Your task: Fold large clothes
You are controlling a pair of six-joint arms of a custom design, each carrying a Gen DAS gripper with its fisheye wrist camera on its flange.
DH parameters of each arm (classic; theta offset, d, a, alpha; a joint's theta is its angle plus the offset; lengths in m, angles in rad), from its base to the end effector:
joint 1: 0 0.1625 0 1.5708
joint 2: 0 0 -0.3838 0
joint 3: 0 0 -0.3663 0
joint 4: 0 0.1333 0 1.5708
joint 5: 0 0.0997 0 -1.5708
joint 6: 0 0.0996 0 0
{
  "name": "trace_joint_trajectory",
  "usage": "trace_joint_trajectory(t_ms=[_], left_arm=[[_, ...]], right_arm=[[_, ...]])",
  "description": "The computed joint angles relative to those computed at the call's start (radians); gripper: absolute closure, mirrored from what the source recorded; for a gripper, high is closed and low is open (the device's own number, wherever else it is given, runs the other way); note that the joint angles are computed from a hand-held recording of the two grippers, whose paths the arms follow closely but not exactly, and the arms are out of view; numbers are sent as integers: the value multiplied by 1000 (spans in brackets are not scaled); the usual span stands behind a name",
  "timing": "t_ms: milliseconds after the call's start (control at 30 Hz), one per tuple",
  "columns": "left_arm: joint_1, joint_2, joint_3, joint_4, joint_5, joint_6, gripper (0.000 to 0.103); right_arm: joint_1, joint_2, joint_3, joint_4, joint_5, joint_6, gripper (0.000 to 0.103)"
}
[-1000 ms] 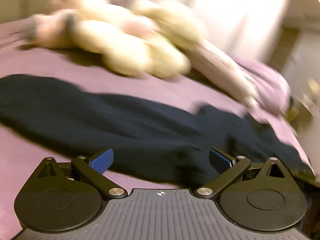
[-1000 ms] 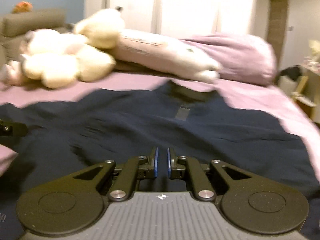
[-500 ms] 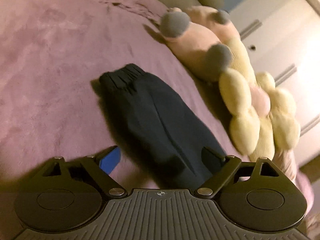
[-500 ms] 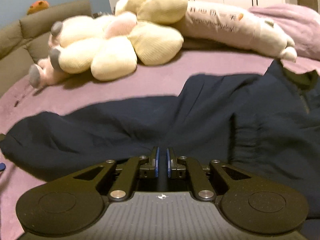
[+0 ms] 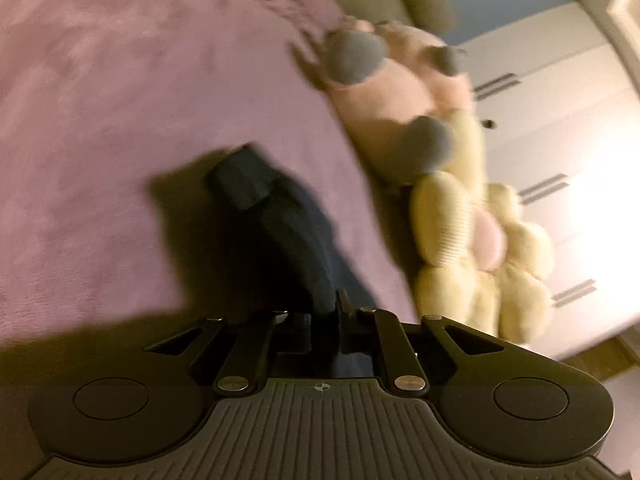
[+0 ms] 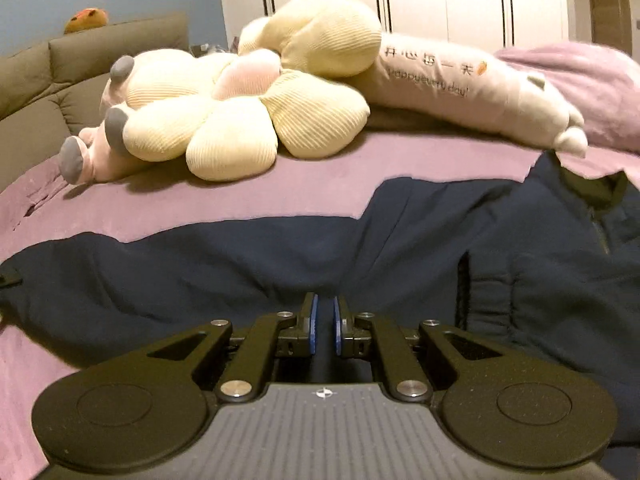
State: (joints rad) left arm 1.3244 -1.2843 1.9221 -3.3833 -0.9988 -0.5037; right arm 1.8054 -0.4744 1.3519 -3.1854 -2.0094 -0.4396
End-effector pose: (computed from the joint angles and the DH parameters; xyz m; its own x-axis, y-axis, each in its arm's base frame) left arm 0.0551 -0.5485 0.3722 -0.8663 -0.4252 0.2624 -0.3700 0.1929 -0.9088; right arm 0.2535 -0.6693 0.0563 -0.7836 -0.2457 0.5706 -0.5587 0.6803 -0.4744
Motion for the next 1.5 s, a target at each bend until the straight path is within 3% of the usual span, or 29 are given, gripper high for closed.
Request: trace_joint_trajectory(t_ms=[33,100,200,333,433,500,567,633,733,800,900,967,1033,1067,1133,1167,1233,1433,1467,1500], left_arm=[[-20,-2,-6,4,15,24,91],[-63,-9,-16,20,26,93,92],[-139,3,-41,49,1,182,92],[-260,75,-76,111,-88,242,92],[-334,195,-131,161,-168,263,92],[-380,294,-175,194,-174,286,91],[-415,402,-217,196,-163,301,80],[-442,516,-260,180,-112,316,34],[-445,614,-323,291,-76,280,5],[-449,637,-341,387,-16,246,5],[-466,585,-269,363,-2,289,2],[-480,509,-179,298,-8,268,1],[-494,443,-80,206,19,261,0],[-503,424,-55,183,53,268,0],[-521,399,-24,200,204,279,0],[-524,399,-15,202,264,284,0],[-510,383,-5,240,316,255,0],[-450,358,-16,349,315,145,0],[-446,355,-12,362,317,132,0],[-441,357,-13,374,323,120,0]], right_arm=[[-8,2,-11,58,-9,-6,94],[-10,-8,-1,50,8,-41,94],[-28,-76,61,40,85,49,94],[-50,-209,252,-133,142,125,94],[-84,-340,412,-241,175,168,94],[-110,-412,487,-283,182,199,93],[-138,-495,560,-294,176,223,93],[-177,-577,623,-278,189,246,93],[-225,-658,671,-217,176,260,93],[-254,-699,685,-178,175,280,92],[-295,-744,700,-143,218,305,90],[-318,-756,693,-128,274,330,89],[-340,-754,672,-90,354,387,79],[-349,-744,655,-69,397,417,73],[-355,-708,612,-40,460,453,64],[-350,-689,594,-35,466,470,60],[-339,-641,538,-6,468,496,58],[-293,-518,395,101,387,504,58],[-290,-506,382,97,380,502,60],[-285,-500,375,95,372,502,73]])
